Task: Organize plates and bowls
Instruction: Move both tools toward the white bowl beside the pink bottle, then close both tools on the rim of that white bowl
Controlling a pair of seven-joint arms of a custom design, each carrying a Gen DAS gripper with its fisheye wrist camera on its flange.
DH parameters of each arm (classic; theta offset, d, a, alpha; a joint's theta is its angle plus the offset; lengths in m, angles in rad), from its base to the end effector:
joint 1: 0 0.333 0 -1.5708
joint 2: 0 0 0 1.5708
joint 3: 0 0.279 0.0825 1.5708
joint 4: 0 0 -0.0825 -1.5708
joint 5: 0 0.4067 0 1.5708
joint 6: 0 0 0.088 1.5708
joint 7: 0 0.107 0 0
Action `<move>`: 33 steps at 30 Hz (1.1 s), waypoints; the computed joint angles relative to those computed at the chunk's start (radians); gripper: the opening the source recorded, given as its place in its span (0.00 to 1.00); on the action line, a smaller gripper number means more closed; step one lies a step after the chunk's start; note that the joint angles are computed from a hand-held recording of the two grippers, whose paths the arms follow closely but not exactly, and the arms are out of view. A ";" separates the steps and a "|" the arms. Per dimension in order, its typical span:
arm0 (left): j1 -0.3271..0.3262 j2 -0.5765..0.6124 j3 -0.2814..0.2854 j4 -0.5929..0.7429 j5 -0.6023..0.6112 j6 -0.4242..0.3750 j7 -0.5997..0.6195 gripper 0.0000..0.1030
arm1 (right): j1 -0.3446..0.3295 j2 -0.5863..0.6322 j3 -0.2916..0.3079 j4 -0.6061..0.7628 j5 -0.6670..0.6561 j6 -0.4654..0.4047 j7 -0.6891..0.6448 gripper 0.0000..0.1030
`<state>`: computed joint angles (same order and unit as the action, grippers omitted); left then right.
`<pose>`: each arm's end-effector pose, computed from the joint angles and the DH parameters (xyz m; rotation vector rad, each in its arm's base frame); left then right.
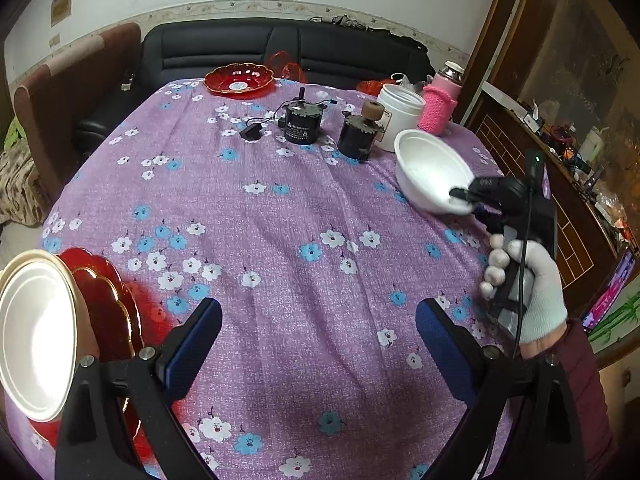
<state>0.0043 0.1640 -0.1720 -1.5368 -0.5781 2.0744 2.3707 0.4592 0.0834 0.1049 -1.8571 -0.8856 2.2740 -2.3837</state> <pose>0.6498 -0.1303 0.5669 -1.1292 2.6751 -1.0287 0.5484 0.3226 0.4704 -0.3397 2.3639 -0.5067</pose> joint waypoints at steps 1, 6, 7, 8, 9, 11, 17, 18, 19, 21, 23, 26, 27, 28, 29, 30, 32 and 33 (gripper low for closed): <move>0.000 0.002 0.000 0.002 0.000 -0.001 -0.003 0.94 | -0.001 -0.010 0.000 -0.017 -0.004 0.021 0.009 0.11; 0.010 0.015 0.002 0.022 -0.014 -0.019 -0.016 0.94 | 0.004 -0.063 0.022 -0.090 -0.053 0.110 0.086 0.10; 0.012 0.016 0.002 0.023 -0.017 -0.019 -0.017 0.94 | 0.005 -0.073 0.030 -0.104 -0.063 0.137 0.105 0.10; 0.015 0.020 0.002 0.029 -0.022 -0.021 -0.021 0.94 | 0.007 -0.081 0.039 -0.115 -0.071 0.160 0.124 0.10; 0.017 0.027 0.002 0.036 -0.024 -0.024 -0.028 0.94 | 0.010 -0.082 0.047 -0.119 -0.078 0.178 0.138 0.10; 0.019 0.044 0.001 0.053 -0.023 -0.034 -0.050 0.94 | 0.022 -0.068 0.064 -0.106 -0.074 0.216 0.139 0.12; 0.016 0.104 -0.014 0.105 0.006 -0.078 -0.133 0.94 | 0.114 0.048 0.077 0.053 -0.046 0.061 0.020 0.27; 0.012 0.107 -0.017 0.103 0.015 -0.075 -0.142 0.94 | 0.131 0.067 0.071 0.080 -0.055 0.026 0.006 0.33; 0.009 0.105 -0.020 0.096 0.020 -0.067 -0.148 0.94 | 0.146 0.082 0.064 0.104 -0.060 -0.007 -0.015 0.35; 0.002 0.105 -0.026 0.083 0.023 -0.047 -0.158 0.94 | 0.171 0.100 0.051 0.131 -0.071 -0.046 -0.042 0.35; -0.008 0.108 -0.031 0.075 0.033 -0.032 -0.175 0.94 | 0.186 0.089 0.039 0.111 -0.096 -0.045 -0.027 0.35; -0.024 0.139 -0.040 0.100 0.050 -0.051 -0.218 0.94 | 0.198 0.084 0.039 0.108 -0.097 -0.079 -0.031 0.35; -0.029 0.148 -0.043 0.107 0.055 -0.055 -0.229 0.94 | 0.201 0.085 0.040 0.113 -0.090 -0.098 -0.043 0.35; -0.036 0.158 -0.047 0.113 0.063 -0.056 -0.242 0.94 | 0.202 0.086 0.040 0.116 -0.084 -0.111 -0.054 0.35; -0.042 0.163 -0.051 0.116 0.070 -0.055 -0.250 0.94 | 0.202 0.087 0.039 0.118 -0.082 -0.117 -0.061 0.35; -0.049 0.173 -0.054 0.122 0.080 -0.053 -0.257 0.94 | 0.205 0.089 0.040 0.125 -0.078 -0.135 -0.069 0.35; -0.062 0.187 -0.063 0.129 0.093 -0.045 -0.259 0.94 | 0.209 0.092 0.042 0.135 -0.064 -0.157 -0.094 0.35; -0.069 0.193 -0.067 0.129 0.103 -0.037 -0.257 0.94 | 0.208 0.094 0.041 0.136 -0.057 -0.157 -0.103 0.35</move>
<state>-0.0651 0.3567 -0.2385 -1.4074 -0.4748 2.0377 2.1136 0.6674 0.1769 0.1464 -1.7207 -0.9424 2.1174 -2.4866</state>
